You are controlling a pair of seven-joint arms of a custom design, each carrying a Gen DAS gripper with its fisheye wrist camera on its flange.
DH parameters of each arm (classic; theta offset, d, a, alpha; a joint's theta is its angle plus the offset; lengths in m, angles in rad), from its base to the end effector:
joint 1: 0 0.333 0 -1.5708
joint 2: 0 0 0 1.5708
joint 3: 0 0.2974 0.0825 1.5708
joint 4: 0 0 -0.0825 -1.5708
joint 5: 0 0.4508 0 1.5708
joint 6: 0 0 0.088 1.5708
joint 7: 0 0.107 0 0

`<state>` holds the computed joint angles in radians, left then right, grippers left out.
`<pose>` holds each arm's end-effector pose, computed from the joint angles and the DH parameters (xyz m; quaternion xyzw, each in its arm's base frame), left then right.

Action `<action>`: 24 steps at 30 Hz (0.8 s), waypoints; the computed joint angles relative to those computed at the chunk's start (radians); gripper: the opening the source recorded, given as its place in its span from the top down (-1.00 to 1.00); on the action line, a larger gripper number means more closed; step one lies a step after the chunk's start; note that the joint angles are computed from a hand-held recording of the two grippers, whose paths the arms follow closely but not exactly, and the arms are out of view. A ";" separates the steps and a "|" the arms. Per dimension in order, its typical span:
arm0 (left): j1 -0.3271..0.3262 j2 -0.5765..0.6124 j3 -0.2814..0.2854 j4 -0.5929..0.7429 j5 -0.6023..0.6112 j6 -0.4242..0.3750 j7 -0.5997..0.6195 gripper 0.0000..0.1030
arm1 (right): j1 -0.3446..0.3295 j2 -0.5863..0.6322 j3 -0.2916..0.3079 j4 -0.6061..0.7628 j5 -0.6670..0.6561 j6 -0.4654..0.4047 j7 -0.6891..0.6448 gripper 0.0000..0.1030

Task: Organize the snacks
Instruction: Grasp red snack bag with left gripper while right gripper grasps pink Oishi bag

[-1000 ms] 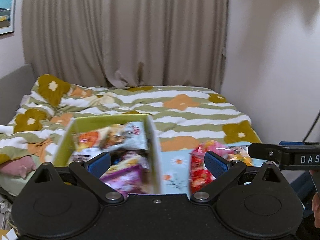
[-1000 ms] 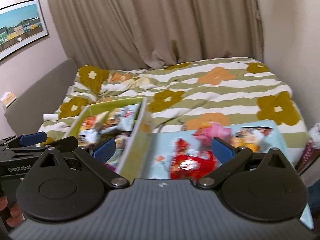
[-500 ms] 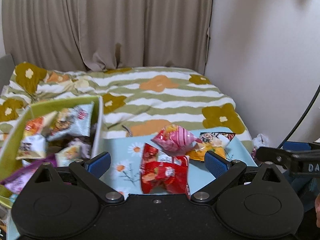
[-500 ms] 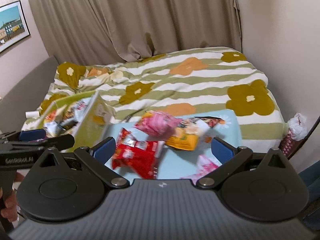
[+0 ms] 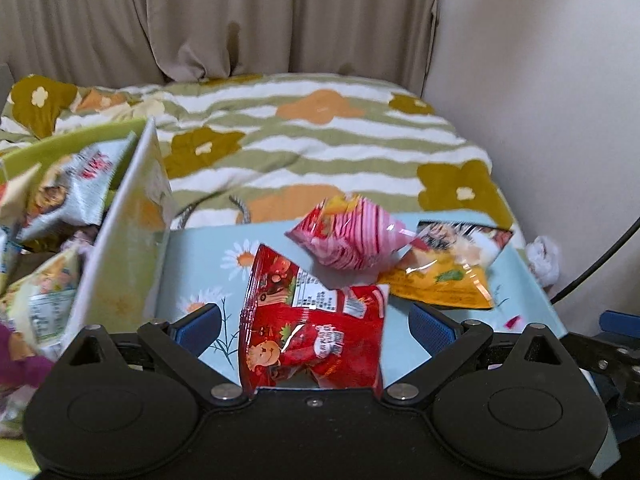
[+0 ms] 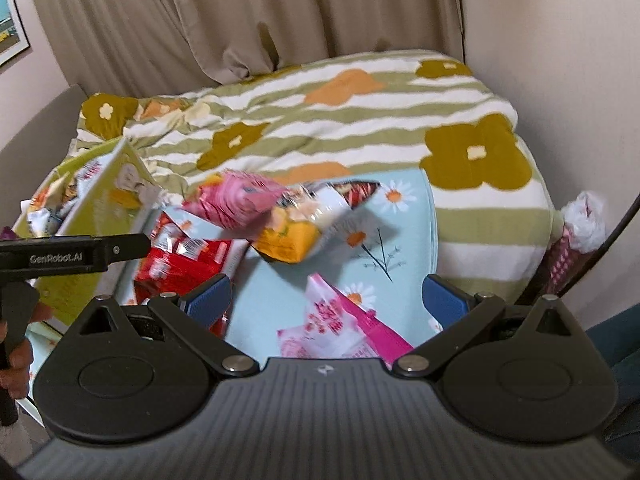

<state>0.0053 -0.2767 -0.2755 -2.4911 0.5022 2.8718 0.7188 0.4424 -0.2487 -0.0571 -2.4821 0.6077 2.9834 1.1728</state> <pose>0.5134 -0.1695 0.3931 -0.7032 0.6208 -0.2531 0.2367 0.5179 0.1669 0.4003 -0.7197 0.5799 -0.1358 0.3569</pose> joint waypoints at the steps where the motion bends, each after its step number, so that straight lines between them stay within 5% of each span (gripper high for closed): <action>1: -0.004 0.019 0.007 0.010 -0.009 -0.004 0.016 -0.97 | -0.002 0.010 0.001 0.004 -0.003 0.000 0.003 -1.00; 11: -0.079 0.156 0.106 0.075 -0.242 -0.004 0.248 -0.96 | -0.067 0.101 0.065 0.039 -0.112 -0.017 0.070 -1.00; 16: -0.106 0.175 0.126 0.068 -0.404 0.036 0.387 -0.73 | -0.087 0.123 0.080 0.047 -0.158 -0.038 0.105 -1.00; 19: -0.104 0.175 0.123 0.065 -0.434 0.039 0.413 -0.42 | -0.094 0.130 0.088 0.048 -0.180 -0.043 0.117 -1.00; 24: -0.108 0.164 0.121 0.054 -0.492 0.044 0.450 -0.29 | -0.094 0.145 0.092 0.054 -0.182 -0.052 0.097 -1.00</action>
<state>-0.1024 -0.1130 -0.1545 -2.4368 0.0106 2.9153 1.1691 0.3487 -0.1034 0.0348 -2.4279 0.4255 2.9311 1.2697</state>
